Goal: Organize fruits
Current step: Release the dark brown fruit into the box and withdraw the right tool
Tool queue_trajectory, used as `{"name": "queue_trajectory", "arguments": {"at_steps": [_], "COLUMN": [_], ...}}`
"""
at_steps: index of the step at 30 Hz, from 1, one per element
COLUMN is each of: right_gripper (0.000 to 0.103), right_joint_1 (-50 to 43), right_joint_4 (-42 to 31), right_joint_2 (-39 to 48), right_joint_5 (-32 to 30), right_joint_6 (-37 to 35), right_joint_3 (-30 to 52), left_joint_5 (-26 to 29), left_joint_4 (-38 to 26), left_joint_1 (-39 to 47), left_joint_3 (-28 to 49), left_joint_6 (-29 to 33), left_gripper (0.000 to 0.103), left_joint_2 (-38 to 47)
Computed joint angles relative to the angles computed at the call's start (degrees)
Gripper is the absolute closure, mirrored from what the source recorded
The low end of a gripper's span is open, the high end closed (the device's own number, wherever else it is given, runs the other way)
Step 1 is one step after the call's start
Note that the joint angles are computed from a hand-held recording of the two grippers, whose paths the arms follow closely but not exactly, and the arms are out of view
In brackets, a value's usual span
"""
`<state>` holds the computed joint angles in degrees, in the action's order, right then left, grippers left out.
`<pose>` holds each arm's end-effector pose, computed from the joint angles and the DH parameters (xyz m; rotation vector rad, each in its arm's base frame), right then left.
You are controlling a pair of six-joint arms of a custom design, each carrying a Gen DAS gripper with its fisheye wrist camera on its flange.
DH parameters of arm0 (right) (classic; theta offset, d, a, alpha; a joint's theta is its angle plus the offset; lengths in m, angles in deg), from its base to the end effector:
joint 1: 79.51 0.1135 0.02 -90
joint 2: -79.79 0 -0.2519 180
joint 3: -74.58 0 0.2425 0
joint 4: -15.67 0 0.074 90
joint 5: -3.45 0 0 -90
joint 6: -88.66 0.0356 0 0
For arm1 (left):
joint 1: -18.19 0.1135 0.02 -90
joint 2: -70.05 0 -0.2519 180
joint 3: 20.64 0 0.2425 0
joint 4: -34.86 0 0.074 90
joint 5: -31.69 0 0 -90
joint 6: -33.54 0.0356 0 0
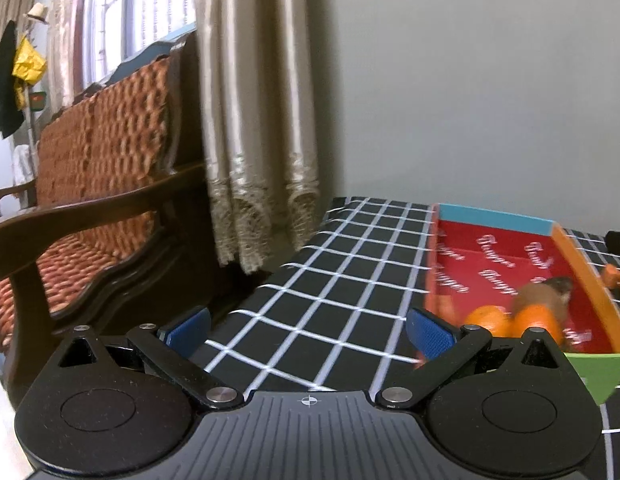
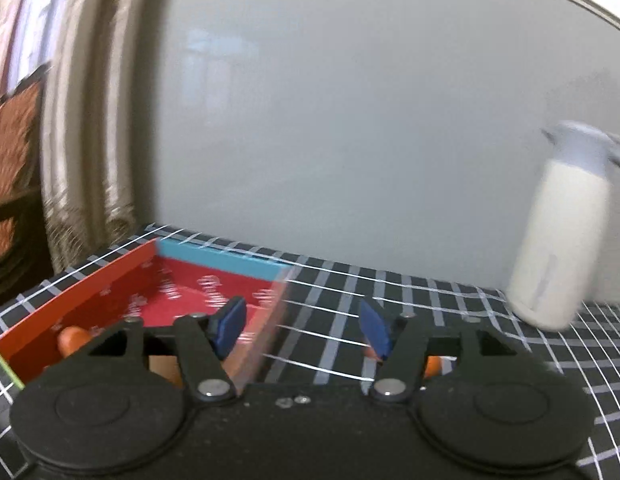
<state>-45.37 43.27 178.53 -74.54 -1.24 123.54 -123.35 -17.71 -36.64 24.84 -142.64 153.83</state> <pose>0.2654 0.1710 0.1362 -0.4387 1.9039 0.1897 0.1310 -0.1299 0.1246 -0.5403 1.9620 0.4476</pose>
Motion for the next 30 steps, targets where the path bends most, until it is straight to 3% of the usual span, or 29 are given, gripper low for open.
{"name": "queue_trajectory", "arguments": {"at_steps": [5,12,18,21,30], "right_gripper": [0.039,0.039,0.039,0.039,0.039], "right_joint_1": [-9.3,-17.9,-23.1,-25.9,-32.7], "right_joint_4": [-1.9,-3.6,-3.9,-4.3,-5.2], "right_joint_2": [-4.5,-7.7,-9.4,-9.7,-9.8], "right_joint_5": [-6.8,-12.2,-15.0,-16.6,-20.6], "right_joint_6": [2.6,-0.3,-3.2,-4.6,-6.5], "right_joint_3": [-3.6,-6.4,-8.3,-8.8,-8.8], "left_joint_5": [-3.2,-7.1,-8.7,-7.2,-1.8], "left_joint_4": [-5.0,-8.4,4.3,13.6,24.8], "left_joint_1": [-4.5,-7.6,-8.5,-8.5,-7.7], "left_joint_3": [9.1,22.6,27.8,28.8,39.3], "left_joint_6": [-3.5,-1.8,11.3,21.0,37.8], "left_gripper": [0.000,0.000,0.000,0.000,0.000], "left_joint_2": [8.4,19.6,23.9,24.4,33.5]}}
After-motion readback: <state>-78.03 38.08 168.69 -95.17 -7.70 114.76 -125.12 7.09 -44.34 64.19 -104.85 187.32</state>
